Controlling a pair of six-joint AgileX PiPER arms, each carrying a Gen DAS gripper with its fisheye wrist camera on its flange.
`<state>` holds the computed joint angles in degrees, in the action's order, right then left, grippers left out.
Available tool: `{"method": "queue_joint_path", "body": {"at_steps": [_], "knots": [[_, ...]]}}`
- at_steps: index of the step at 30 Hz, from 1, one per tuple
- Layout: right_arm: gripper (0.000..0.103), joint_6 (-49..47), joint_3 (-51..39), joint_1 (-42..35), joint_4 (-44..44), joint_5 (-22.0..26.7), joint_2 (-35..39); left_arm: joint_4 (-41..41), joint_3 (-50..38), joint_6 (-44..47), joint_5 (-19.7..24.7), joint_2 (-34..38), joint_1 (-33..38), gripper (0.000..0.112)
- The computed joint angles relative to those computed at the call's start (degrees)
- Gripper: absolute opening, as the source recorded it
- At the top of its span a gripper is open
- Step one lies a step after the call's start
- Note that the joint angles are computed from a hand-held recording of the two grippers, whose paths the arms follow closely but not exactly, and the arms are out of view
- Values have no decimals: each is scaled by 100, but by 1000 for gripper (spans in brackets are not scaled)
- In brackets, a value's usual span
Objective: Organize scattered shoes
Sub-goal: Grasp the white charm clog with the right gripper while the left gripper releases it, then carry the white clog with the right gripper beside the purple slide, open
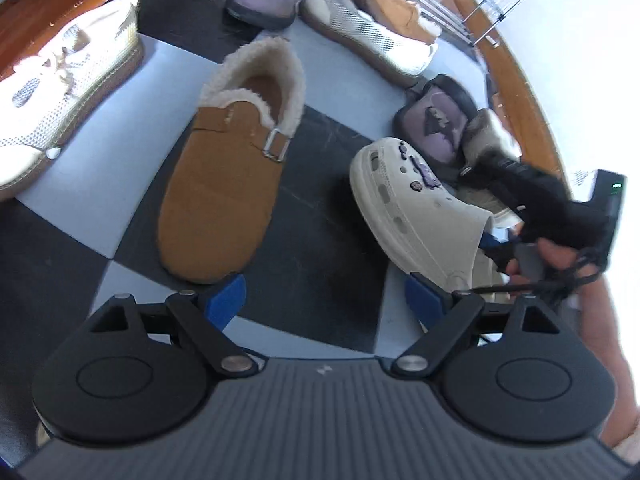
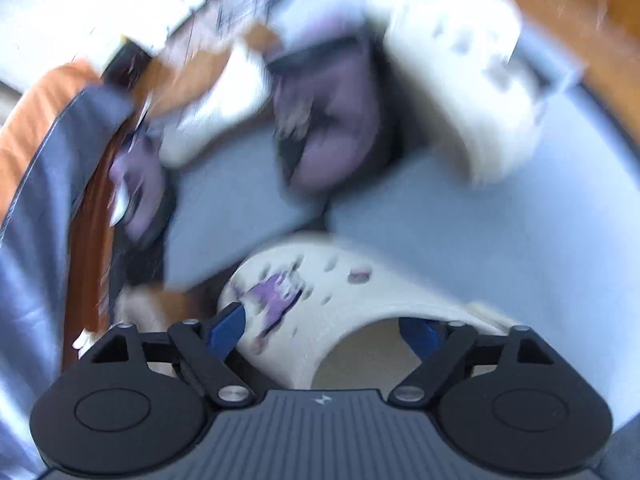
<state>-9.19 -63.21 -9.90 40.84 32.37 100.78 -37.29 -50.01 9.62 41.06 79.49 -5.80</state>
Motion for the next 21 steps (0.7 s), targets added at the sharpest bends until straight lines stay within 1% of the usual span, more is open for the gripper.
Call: {"method": "queue_joint_path", "body": {"at_steps": [1,2,3,4,5,7,8,11,12,14,15,17,18,21], "knots": [[39,-358,-12,-103,314,125,60,-253,43,205,50,42,154,87],[34,-692,-25,-205,601,259,125,-326,54,286,83,66,242,87],[23,-998,-42,-306,860,403,192,-249,42,270,102,93,327,87],[17,-1223,-34,-445,1127,579,244,-227,33,276,118,122,409,87],[15,-1388,-8,-612,1389,777,287,-269,31,315,137,146,474,87],[14,-1665,30,-888,1699,1115,337,-636,70,661,274,229,787,87],[14,-1841,56,-989,1654,1231,255,-783,88,792,323,272,890,87],[12,-2448,-118,-1215,1315,1858,59,-921,112,999,456,326,1163,87],[11,-2553,-194,-1237,1191,2002,12,-985,169,998,419,293,1241,87],[11,-2574,-703,-1022,467,2354,-131,-1177,319,955,293,184,1390,86],[11,-2570,-884,-926,267,2448,-141,-1277,375,964,267,125,1448,85],[11,-2494,-1482,-722,63,2857,10,-1577,405,1173,334,133,1516,85],[11,-2454,-1669,-653,17,2969,73,-1641,404,1229,351,156,1505,85],[13,-2479,-2607,-300,-535,3610,431,-1680,368,1315,404,235,1448,85]]}}
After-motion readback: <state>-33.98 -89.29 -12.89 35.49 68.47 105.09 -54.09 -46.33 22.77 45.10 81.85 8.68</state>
